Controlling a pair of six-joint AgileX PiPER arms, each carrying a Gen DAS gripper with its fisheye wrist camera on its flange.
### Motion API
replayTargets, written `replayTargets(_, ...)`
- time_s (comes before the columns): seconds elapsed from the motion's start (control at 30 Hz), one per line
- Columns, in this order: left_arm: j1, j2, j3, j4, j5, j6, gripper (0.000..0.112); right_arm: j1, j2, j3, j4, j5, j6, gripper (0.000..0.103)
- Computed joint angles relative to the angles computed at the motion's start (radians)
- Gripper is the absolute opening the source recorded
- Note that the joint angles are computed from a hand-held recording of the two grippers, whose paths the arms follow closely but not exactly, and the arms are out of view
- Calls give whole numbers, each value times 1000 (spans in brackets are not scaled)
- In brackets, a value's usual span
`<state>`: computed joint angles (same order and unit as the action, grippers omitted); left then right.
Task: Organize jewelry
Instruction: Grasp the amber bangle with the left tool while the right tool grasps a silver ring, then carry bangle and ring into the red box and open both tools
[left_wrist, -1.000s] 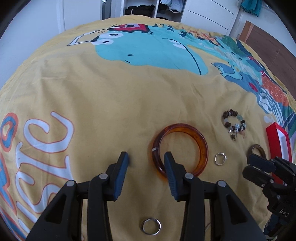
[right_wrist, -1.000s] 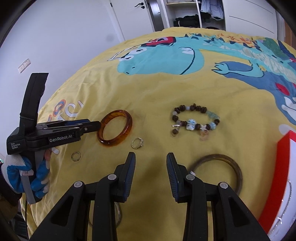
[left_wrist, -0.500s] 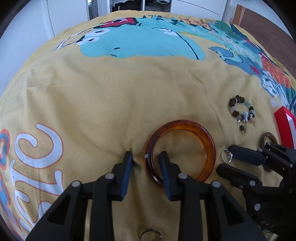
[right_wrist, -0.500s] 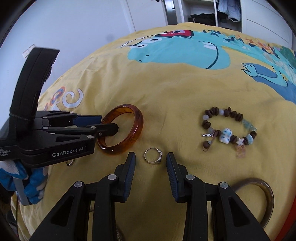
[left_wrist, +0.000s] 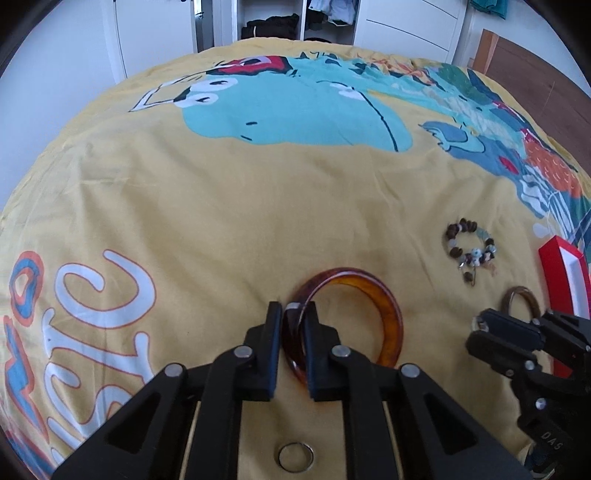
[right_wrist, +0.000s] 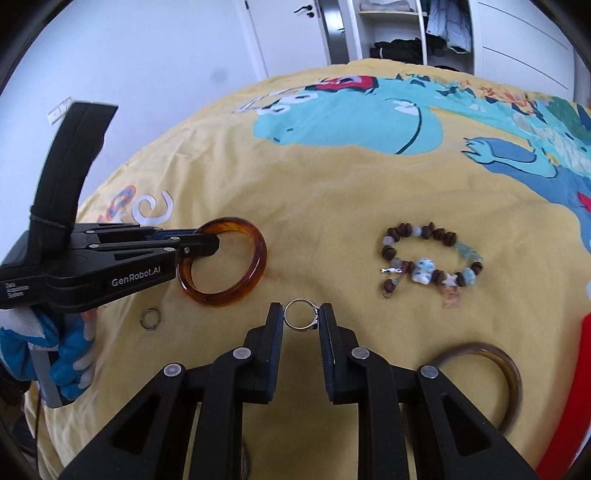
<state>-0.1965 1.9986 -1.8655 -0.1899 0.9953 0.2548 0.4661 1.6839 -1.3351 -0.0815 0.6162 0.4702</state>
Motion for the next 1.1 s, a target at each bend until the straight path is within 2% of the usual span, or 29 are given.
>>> replayTargets(0.27,-14,-92,16,45,42,-56,10,0,-201,52,-79,97,88,19)
replayTargets(0.53,-59,-218,62,75,82,-89,10,-16,-435,113,-182,260,145,19)
replayTargets(0.67,-128,-262,57,83,105,-126,10,-63,-565,168,-198,344,131,19)
replayTargets(0.83,-286,-257,7,112,129,-208,10,-250,-693,239,-118,401,-22,19)
replayTargets(0.97,-440,-182,-98,149,161,-291,10,-553,-752,301,83,396,-307,19)
replayTargets(1.1,-573,-62,-245,185,202,-354,10,-836,-739,348,267,390,-585,19)
